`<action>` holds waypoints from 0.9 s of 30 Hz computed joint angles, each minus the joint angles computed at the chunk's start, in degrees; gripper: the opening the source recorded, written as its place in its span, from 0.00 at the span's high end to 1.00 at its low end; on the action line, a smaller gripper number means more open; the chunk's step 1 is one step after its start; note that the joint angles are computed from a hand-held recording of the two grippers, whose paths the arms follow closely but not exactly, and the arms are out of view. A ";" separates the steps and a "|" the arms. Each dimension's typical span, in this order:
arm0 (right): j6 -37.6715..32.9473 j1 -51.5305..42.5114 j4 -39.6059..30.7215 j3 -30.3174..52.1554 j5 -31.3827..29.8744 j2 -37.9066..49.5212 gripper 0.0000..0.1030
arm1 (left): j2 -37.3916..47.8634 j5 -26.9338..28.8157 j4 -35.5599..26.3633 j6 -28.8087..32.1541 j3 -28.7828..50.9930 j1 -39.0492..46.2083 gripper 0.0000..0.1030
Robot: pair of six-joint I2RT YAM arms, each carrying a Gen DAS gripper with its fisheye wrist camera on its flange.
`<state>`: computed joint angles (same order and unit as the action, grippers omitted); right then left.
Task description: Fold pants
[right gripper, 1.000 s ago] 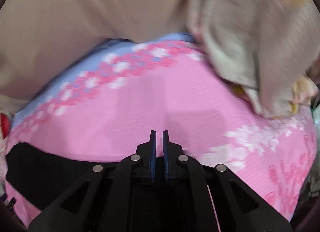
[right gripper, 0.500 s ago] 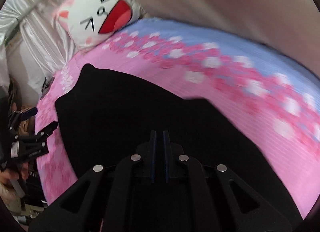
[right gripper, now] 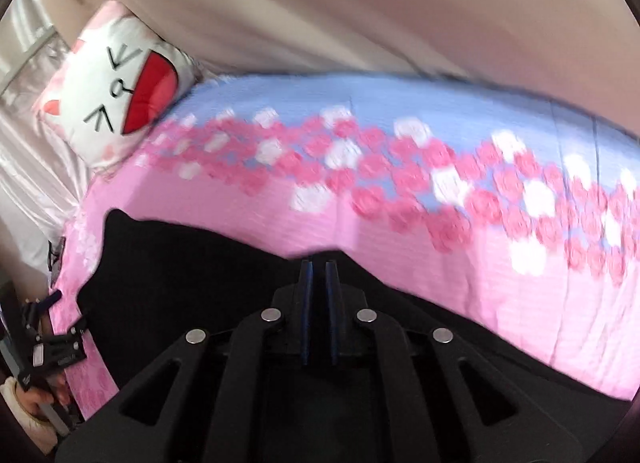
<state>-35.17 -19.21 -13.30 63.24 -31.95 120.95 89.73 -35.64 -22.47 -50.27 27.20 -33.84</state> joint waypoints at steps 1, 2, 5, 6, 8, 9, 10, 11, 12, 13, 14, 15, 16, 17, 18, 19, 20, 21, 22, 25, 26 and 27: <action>-0.24 1.36 1.19 0.43 1.75 1.51 0.93 | 1.02 1.06 1.37 0.94 -0.34 1.40 0.05; 0.43 3.10 3.30 0.50 3.81 3.25 0.93 | 0.71 2.08 3.52 2.14 -1.47 2.89 0.05; 2.16 4.21 7.02 1.95 3.75 5.51 0.99 | 0.00 3.32 5.60 3.05 -2.29 4.95 0.05; 3.59 3.90 6.78 2.51 3.11 5.40 0.99 | 0.48 2.84 4.46 3.03 -1.42 4.68 0.05; 4.88 1.81 6.27 0.96 -0.10 2.57 0.93 | 1.44 1.21 0.95 2.16 0.64 3.33 0.05; 4.27 0.77 5.77 -0.38 -1.49 1.09 0.93 | 1.54 0.52 -0.82 1.21 1.40 2.59 0.05; 3.60 0.38 5.17 -1.07 -2.31 0.58 0.93 | 0.89 -0.27 -2.88 -0.10 2.06 1.47 0.05; 1.69 0.42 4.17 -0.83 -1.50 1.44 0.93 | -0.24 -0.78 -4.66 -1.64 2.49 0.21 0.05; 1.11 1.44 4.64 -0.12 1.04 3.08 0.94 | -1.37 -1.00 -6.16 -2.95 2.75 -0.76 0.05; 1.08 2.10 5.23 1.21 1.90 5.13 0.97 | -2.11 -1.25 -8.26 -4.90 3.69 -2.22 0.05; 1.81 1.08 4.28 3.78 -0.76 7.03 0.99 | -2.43 -1.44 -10.69 -6.99 5.17 -3.94 0.05; 3.46 0.19 3.36 5.10 -1.46 7.01 0.99 | -2.44 -1.48 -12.46 -8.13 6.57 -5.18 0.05; 5.42 -0.77 3.27 5.50 -1.54 5.91 0.95 | -2.07 -1.62 -14.92 -9.66 8.70 -7.20 0.05; 5.45 -3.61 2.08 5.12 -4.76 3.53 0.92 | -1.40 -2.06 -17.30 -11.38 10.88 -9.38 0.05; 3.78 -6.14 0.38 4.55 -6.80 1.69 0.92 | -0.39 -2.50 -19.98 -13.57 13.78 -12.27 0.05; 1.49 -8.50 -1.47 3.97 -7.75 0.24 0.92 | 0.64 -2.35 -21.42 -14.86 16.22 -14.45 0.05; -4.16 -13.30 -5.26 2.87 -9.03 -1.59 0.92 | 1.99 -1.99 -22.39 -15.87 18.67 -16.37 0.05; -7.52 -16.35 -7.18 2.26 -9.31 -2.16 0.92 | 4.20 -1.31 -23.37 -17.07 22.08 -19.02 0.05; -12.72 -21.16 -10.70 2.77 -8.89 -1.35 0.92 | 6.40 -0.50 -23.73 -17.21 25.23 -20.94 0.05; -25.30 -34.48 -16.69 8.07 -5.63 4.62 0.92 | 15.14 1.25 -25.40 -17.29 36.36 -27.16 0.05; -27.22 -37.85 -19.25 11.59 -4.60 7.20 0.92 | 18.73 1.94 -26.18 -16.65 41.10 -29.07 0.05; -27.51 -42.09 -21.82 17.73 -3.40 11.65 0.92 | 21.33 2.38 -26.83 -16.24 44.55 -30.40 0.05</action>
<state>-62.68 -61.31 -35.12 80.97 -35.34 132.60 111.06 -33.25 -49.31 -66.51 71.75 -64.24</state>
